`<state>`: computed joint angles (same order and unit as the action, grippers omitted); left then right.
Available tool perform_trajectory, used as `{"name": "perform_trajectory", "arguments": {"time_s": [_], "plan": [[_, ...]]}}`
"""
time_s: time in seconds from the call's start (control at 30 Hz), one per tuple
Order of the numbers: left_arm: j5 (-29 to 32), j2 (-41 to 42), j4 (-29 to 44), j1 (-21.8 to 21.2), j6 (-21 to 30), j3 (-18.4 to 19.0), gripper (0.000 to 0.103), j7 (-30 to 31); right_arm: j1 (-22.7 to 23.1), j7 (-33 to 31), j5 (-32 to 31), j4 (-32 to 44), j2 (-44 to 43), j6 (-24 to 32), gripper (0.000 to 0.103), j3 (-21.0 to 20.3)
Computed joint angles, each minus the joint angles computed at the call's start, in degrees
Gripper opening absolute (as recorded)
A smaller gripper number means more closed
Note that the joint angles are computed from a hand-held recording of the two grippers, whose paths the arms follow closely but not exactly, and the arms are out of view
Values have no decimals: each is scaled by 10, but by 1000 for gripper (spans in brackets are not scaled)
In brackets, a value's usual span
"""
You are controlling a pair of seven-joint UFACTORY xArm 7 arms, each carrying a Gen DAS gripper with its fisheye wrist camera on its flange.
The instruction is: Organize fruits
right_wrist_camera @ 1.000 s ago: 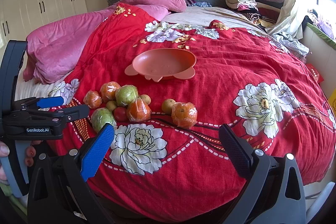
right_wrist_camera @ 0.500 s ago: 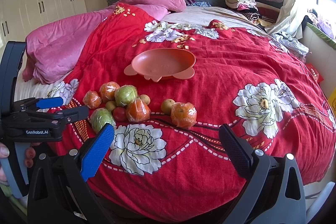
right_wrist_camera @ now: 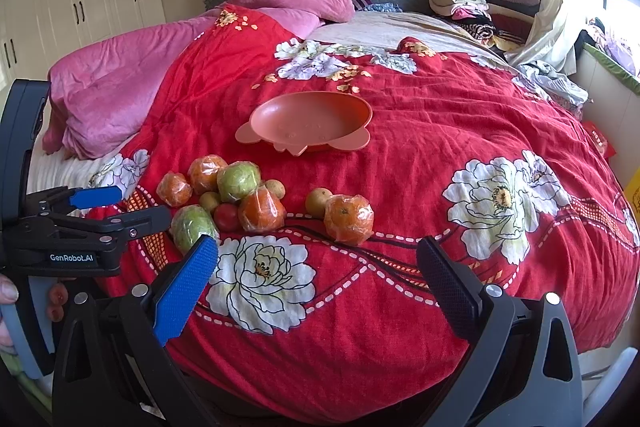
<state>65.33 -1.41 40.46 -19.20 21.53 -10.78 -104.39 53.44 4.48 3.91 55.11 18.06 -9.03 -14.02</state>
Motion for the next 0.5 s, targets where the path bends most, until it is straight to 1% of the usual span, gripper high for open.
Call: {"name": "perform_trajectory", "arguments": {"time_s": [0.1,0.2,0.23,0.3,0.37,0.43,0.47,0.5], "plan": [[-3,9,3,0,-4,2,94,6,-4,-1,-1,6,6,1,99,1],[5,19,5,-1,-18,7,94,7,11,-2,2,14,14,1,99,-25],[16,21,5,-1,-25,9,94,-4,9,-1,3,19,18,5,99,-29],[22,29,8,-2,-38,13,94,-3,-13,1,-2,29,23,10,99,-16],[27,38,10,-3,-53,19,94,-6,-25,5,-12,43,33,22,99,-13],[31,46,13,-4,-65,25,94,-9,-76,2,-31,60,40,38,99,34],[36,50,15,-5,-69,28,94,-10,-78,7,-40,67,46,47,99,33],[33,51,15,-7,-70,29,94,-6,-100,3,-48,74,50,53,99,55]]}}
